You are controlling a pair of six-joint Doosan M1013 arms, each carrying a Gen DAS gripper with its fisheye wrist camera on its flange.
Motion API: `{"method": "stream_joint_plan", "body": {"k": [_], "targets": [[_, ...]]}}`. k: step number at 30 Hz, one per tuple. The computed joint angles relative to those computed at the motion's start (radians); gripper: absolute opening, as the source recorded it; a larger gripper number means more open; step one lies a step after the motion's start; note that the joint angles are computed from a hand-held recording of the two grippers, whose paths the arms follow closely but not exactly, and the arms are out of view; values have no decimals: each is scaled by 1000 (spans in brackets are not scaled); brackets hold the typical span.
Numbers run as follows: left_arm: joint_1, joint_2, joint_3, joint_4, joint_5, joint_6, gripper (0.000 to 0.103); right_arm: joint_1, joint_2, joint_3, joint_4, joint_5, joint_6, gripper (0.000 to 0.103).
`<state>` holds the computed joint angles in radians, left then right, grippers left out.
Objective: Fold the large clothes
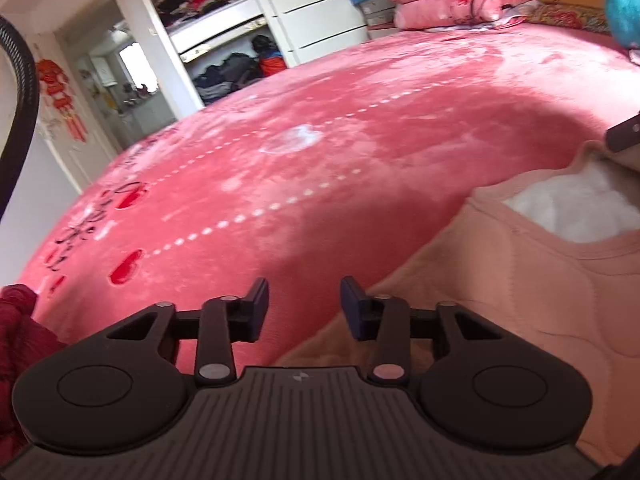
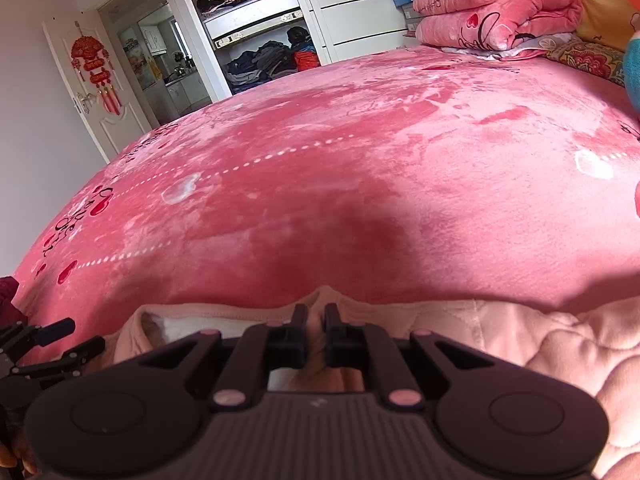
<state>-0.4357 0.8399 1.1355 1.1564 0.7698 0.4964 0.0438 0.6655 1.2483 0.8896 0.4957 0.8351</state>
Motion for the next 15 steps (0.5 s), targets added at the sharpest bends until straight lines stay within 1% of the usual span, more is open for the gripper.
{"method": "stream_joint_plan", "body": {"k": [1, 2, 3, 4, 5, 6, 7, 8, 9, 11, 13, 14, 15], "targets": [[6, 11, -19, -21, 20, -6, 37, 4, 5, -6, 1, -9, -7, 6], [19, 8, -21, -67, 4, -18, 38, 8, 13, -14, -2, -13, -9, 6], [23, 6, -16, -63, 3, -43, 41, 11, 21, -21, -4, -17, -13, 6], [25, 1, -6, -42, 2, -78, 41, 13, 26, -23, -2, -24, -21, 6], [27, -2, 0, -36, 0, -97, 41, 12, 32, -19, 45, -27, -68, 2], [28, -7, 7, -32, -6, -104, 43, 11, 35, -16, 74, -35, -101, 0], [27, -13, 18, -15, -8, -115, 45, 10, 39, -10, 112, -41, -150, 0], [26, -16, 24, 2, -8, -120, 50, 7, 42, -8, 151, -36, -184, 0], [23, -20, 30, 23, -7, -126, 57, 0, 45, -3, 211, -19, -223, 0], [16, -27, 46, 72, -5, -150, 63, -16, 46, 4, 310, 23, -266, 0], [10, -40, 57, 76, 1, -156, 66, -28, 38, 18, 377, 46, -278, 2], [5, -47, 61, 69, 7, -158, 70, -29, 28, 28, 376, 31, -264, 16], [1, -64, 77, 58, 1, -159, 77, -28, 15, 42, 366, 5, -252, 46]]}}
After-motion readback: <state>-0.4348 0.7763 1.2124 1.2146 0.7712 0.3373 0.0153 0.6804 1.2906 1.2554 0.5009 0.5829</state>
